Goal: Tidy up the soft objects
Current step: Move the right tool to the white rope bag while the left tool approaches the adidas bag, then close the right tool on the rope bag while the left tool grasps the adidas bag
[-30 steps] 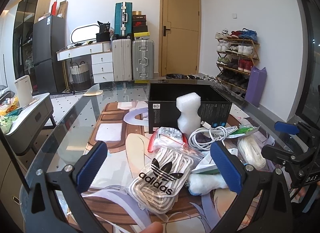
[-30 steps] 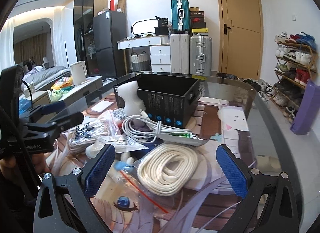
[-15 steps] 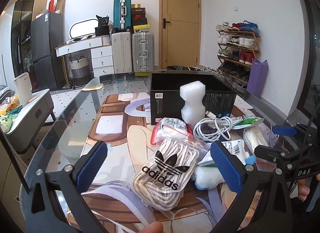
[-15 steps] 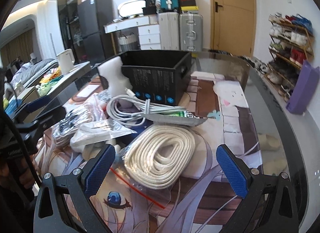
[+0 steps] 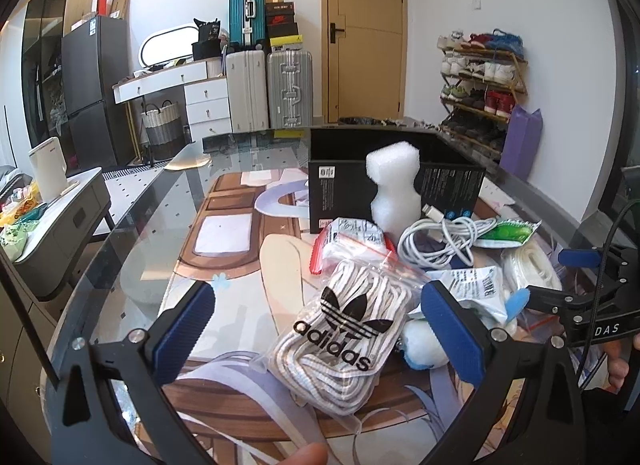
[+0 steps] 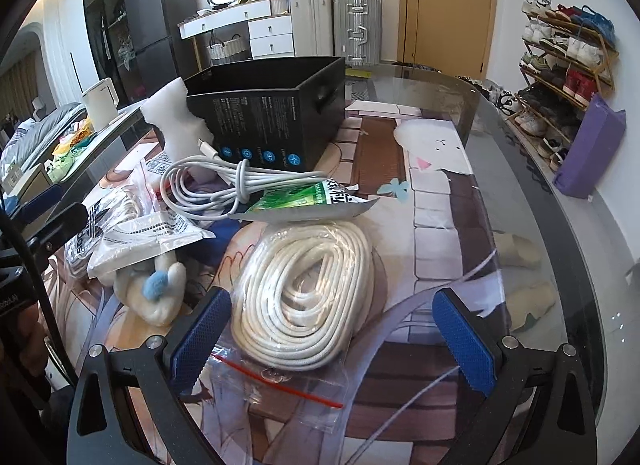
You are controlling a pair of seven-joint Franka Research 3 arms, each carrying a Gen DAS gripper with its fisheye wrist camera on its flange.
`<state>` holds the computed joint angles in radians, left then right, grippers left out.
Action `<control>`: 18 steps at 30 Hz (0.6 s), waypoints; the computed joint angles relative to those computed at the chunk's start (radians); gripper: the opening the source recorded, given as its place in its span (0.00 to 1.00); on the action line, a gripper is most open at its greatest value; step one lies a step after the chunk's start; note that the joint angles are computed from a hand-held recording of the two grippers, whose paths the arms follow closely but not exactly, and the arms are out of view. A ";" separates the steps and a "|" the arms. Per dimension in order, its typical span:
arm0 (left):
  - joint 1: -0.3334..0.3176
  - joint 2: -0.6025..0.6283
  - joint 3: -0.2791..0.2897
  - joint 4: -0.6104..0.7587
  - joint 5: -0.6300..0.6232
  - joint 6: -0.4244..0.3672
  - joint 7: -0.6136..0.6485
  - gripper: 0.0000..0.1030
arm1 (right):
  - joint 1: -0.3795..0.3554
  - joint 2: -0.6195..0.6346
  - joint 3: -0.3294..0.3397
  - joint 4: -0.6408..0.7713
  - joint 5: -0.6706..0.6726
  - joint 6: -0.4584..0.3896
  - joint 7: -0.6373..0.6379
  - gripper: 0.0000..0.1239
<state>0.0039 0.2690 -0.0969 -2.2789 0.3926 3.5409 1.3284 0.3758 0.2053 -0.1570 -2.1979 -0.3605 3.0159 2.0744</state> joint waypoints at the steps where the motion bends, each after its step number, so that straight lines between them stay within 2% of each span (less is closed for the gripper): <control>1: 0.004 0.000 -0.003 0.001 0.004 -0.003 -0.004 1.00 | 0.000 0.007 0.004 0.008 0.000 -0.003 -0.008 0.83; 3: 0.022 0.002 -0.017 0.006 0.025 -0.008 -0.024 1.00 | 0.016 0.004 -0.006 0.009 -0.025 -0.018 0.000 0.83; 5: 0.035 0.004 -0.024 0.010 0.044 -0.011 -0.039 1.00 | -0.007 0.009 0.028 0.014 0.022 -0.033 -0.045 0.81; 6: 0.035 0.004 -0.023 0.010 0.047 -0.010 -0.041 1.00 | 0.017 0.010 0.003 0.014 -0.024 -0.026 -0.006 0.81; 9: 0.029 0.005 -0.017 0.012 0.045 -0.010 -0.041 1.00 | 0.016 0.008 0.002 0.005 -0.028 0.000 -0.010 0.74; 11: 0.033 0.006 -0.020 0.013 0.052 -0.009 -0.048 1.00 | 0.023 0.002 -0.009 -0.004 -0.040 0.017 -0.003 0.61; 13: 0.040 0.007 -0.023 0.014 0.063 -0.009 -0.056 1.00 | 0.026 -0.004 -0.017 -0.011 -0.048 0.027 0.003 0.53; 18: 0.039 0.010 -0.020 0.015 0.072 -0.008 -0.056 1.00 | 0.030 -0.018 -0.028 -0.043 -0.047 0.076 -0.003 0.39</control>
